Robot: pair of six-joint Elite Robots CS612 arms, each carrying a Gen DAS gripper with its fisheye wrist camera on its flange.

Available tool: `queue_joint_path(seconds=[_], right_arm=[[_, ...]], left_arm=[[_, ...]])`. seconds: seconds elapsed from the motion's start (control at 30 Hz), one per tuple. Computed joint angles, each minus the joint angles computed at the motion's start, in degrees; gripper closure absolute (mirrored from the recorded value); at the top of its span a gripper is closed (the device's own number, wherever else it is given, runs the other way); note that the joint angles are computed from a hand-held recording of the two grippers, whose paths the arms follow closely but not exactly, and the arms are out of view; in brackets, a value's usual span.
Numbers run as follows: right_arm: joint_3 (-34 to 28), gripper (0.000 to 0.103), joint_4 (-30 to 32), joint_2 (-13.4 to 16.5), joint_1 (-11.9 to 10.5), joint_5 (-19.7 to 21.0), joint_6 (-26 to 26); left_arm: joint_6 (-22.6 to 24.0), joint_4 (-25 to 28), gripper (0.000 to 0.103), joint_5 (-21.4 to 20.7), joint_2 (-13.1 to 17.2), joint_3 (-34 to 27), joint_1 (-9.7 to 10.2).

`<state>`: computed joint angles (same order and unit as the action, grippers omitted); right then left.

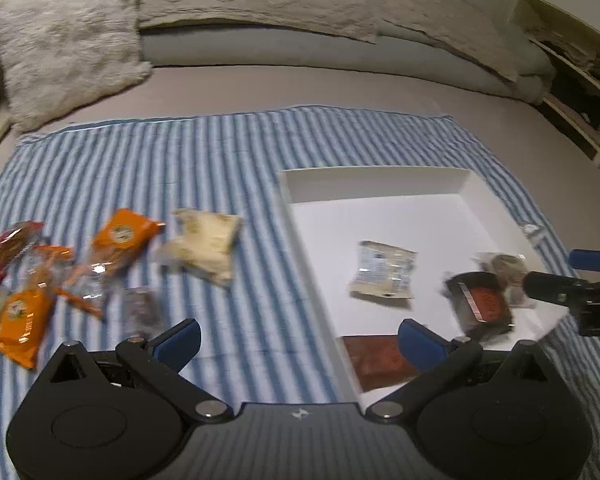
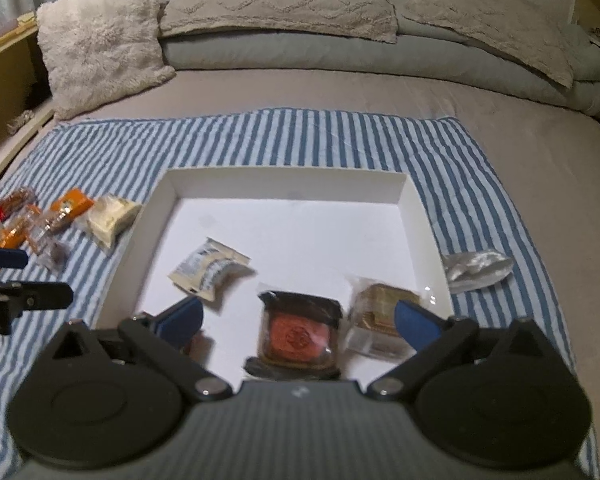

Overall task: Organize snacks
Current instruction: 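Open both tools to drop the mooncake and brown pastry into the box, then move both tools to the snack pile and grasp the small clear candy packet with the right tool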

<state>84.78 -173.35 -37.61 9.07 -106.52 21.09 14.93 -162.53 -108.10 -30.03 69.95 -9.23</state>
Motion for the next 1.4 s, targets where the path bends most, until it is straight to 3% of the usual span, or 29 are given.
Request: queue_joint_path(seconds=[0.53, 1.0, 1.2, 1.4], right_arm=[[-9.1, 0.0, 0.9, 4.8, 2.6, 2.8, -2.9], [-19.5, 0.0, 4.0, 10.5, 4.7, 5.8, -4.8], [-23.6, 0.0, 6.1, 12.8, 5.0, 7.7, -2.2], [-28.1, 0.001, 8.0, 15.4, 4.9, 12.0, 4.6]], left_arm=[[-3.6, -5.4, 0.0, 6.5, 2.0, -3.0, 3.49], [-7.4, -6.4, 0.0, 10.1, 5.8, -8.1, 6.39], [-5.7, -9.2, 0.0, 9.5, 7.4, -9.5, 7.07], [0.6, -9.9, 0.0, 11.5, 9.1, -11.6, 6.76]])
